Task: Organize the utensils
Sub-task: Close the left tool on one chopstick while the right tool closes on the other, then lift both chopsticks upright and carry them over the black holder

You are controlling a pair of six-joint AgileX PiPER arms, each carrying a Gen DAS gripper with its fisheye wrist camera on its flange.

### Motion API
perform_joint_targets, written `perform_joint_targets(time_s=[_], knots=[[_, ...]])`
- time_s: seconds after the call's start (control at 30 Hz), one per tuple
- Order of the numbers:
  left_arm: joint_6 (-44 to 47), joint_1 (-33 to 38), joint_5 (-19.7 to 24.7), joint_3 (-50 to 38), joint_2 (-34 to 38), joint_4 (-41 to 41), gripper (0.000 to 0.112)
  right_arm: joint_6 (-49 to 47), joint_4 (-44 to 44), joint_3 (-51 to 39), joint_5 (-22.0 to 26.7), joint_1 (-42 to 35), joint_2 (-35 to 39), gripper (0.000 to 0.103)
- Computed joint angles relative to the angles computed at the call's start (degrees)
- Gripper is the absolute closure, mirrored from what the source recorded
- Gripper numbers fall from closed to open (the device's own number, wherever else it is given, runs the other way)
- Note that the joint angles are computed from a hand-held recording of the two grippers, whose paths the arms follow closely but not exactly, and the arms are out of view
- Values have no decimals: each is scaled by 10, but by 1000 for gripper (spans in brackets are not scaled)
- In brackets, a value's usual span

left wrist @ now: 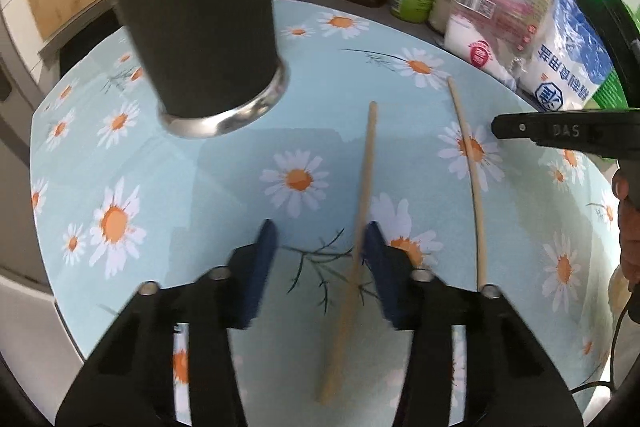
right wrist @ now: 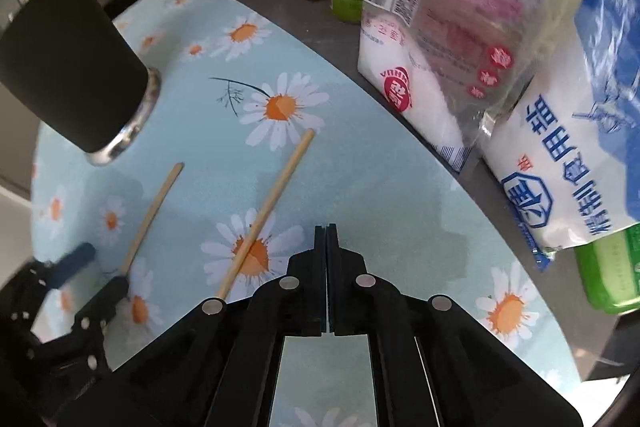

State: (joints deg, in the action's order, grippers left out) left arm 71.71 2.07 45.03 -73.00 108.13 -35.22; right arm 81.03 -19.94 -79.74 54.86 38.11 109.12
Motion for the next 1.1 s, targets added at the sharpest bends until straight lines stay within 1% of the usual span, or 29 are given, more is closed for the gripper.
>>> perform_joint_targets(time_s=[0.03, 0.07, 0.13, 0.17, 0.2, 0.23, 0.27, 0.3, 0.33, 0.37, 0.43, 0.47, 0.5, 0.53, 0.57, 0.6, 0.63, 0.67, 0.73, 0.8, 0.87, 0.93, 0.97, 1.03, 1.1], knots=[[-6, 3, 3, 0, -2, 4, 74, 3, 8, 22, -27, -8, -14, 102], [-6, 6, 4, 5, -6, 6, 75, 7, 23, 51, -64, -19, -32, 98], [-15, 5, 0, 10, -10, 13, 77, -16, 55, 81, -117, -34, -50, 97], [-25, 4, -1, 10, -11, 18, 79, -33, 74, 85, -134, -39, -52, 97], [-30, 7, -3, 14, -15, 20, 83, -43, 82, 76, -133, -40, -46, 97], [-43, 7, -7, 14, -16, 24, 85, -46, 83, 62, -126, -37, -39, 94], [-56, 8, -8, 14, -16, 27, 88, -45, 77, 45, -114, -32, -30, 77], [-60, 13, -8, 17, -19, 28, 91, -45, 75, 32, -104, -28, -24, 64], [-71, 14, -12, 20, -22, 32, 92, -49, 72, 15, -96, -24, -15, 46], [-80, 14, -16, 23, -25, 36, 94, -51, 68, -2, -84, -20, -6, 47], [-95, 10, -22, 27, -27, 40, 96, -64, 67, -37, -45, -16, 14, 47], [-100, 11, -25, 32, -30, 40, 98, -77, 78, -63, -23, -18, 32, 49], [-105, 7, -31, 36, -32, 41, 100, -77, 79, -67, -14, -18, 35, 51], [-106, 6, -36, 43, -36, 40, 101, -75, 69, -92, 17, -13, 50, 59], [-110, 4, -40, 47, -39, 40, 103, -77, 55, -130, 61, -5, 73, 73], [-113, 6, -36, 51, -41, 38, 105, -77, 41, -155, 93, 2, 88, 79], [-118, 6, -31, 50, -41, 37, 106, -79, 32, -168, 108, 6, 97, 90], [-122, 11, -18, 47, -40, 35, 107, -82, 31, -162, 102, 7, 93, 95], [-119, 18, -7, 50, -42, 28, 107, -87, 37, -141, 82, 1, 78, 98], [-117, 29, 12, 50, -41, 14, 107, -100, 54, -83, 31, -11, 41, 98], [-114, 44, 36, 46, -36, -1, 107, -115, 73, -45, -8, -22, 14, 98], [-124, 63, 64, 39, -28, -16, 107, -125, 76, -31, -18, -27, 0, 98], [-131, 66, 68, 38, -27, -17, 107, -130, 75, -24, -20, -30, -10, 98], [-148, 70, 57, 47, -36, -11, 107, -130, 70, 2, -41, -32, -29, 98], [-164, 78, 64, 45, -38, -10, 107, -139, 69, 8, -45, -37, -46, 98]])
